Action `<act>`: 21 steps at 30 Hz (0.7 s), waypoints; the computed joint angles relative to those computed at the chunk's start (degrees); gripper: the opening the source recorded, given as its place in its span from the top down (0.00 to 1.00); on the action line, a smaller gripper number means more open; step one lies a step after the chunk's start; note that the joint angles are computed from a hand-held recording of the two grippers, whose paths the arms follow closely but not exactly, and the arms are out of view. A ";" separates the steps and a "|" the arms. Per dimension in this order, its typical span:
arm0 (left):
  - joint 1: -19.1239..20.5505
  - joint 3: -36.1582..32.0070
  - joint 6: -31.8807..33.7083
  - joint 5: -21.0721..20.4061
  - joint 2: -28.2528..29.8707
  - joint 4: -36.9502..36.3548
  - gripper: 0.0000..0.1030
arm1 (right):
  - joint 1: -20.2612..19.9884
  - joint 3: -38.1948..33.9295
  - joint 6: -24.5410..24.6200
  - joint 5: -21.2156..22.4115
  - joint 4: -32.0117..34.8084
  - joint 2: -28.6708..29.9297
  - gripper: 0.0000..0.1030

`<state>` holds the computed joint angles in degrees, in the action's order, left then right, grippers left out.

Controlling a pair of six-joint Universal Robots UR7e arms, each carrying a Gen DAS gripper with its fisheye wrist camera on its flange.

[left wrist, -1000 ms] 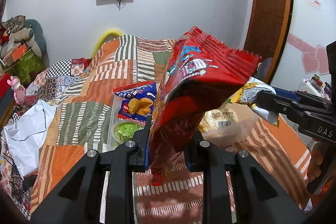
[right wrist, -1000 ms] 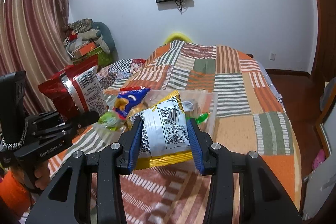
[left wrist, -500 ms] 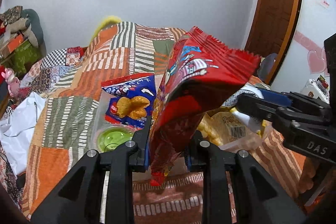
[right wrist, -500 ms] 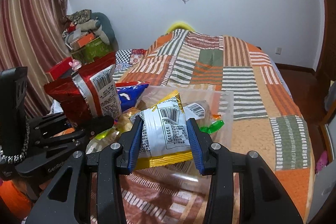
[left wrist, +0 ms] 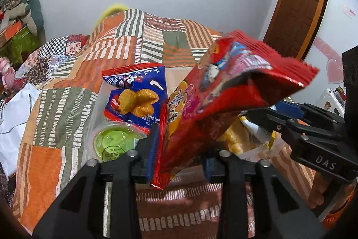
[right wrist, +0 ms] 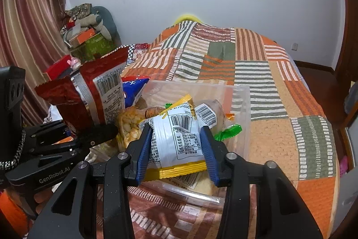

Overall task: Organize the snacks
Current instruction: 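Carry the red bag and white-yellow packet into the clear box and open both tools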

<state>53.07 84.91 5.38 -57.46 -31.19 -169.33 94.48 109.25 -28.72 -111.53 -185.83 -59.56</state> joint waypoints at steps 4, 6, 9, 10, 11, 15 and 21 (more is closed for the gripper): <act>-0.12 1.43 -0.47 -0.69 -0.89 -0.62 0.37 | -0.14 -0.50 1.63 -0.91 2.43 -0.19 0.48; -0.40 2.13 0.07 -0.50 -1.26 -0.89 0.37 | -0.10 -0.17 1.87 -0.89 2.65 -0.56 0.46; -0.82 3.33 -0.04 -0.21 -2.05 -0.82 0.36 | 0.35 0.21 1.47 -1.69 2.41 -0.94 0.40; -0.95 3.91 -0.09 -0.13 -2.40 -1.10 0.36 | 0.55 0.51 1.02 -2.07 1.73 -1.02 0.38; -1.11 4.55 -0.18 -0.03 -2.80 -1.53 0.36 | 0.74 0.85 0.56 -2.39 1.04 -1.13 0.37; -1.75 7.54 -0.55 -0.05 -4.96 -3.98 0.36 | 1.52 2.42 -1.08 -3.16 -1.74 -2.20 0.37; -4.31 13.04 -0.88 1.17 -8.95 -9.35 0.36 | 2.73 5.18 -0.77 -1.01 -3.27 -6.02 0.37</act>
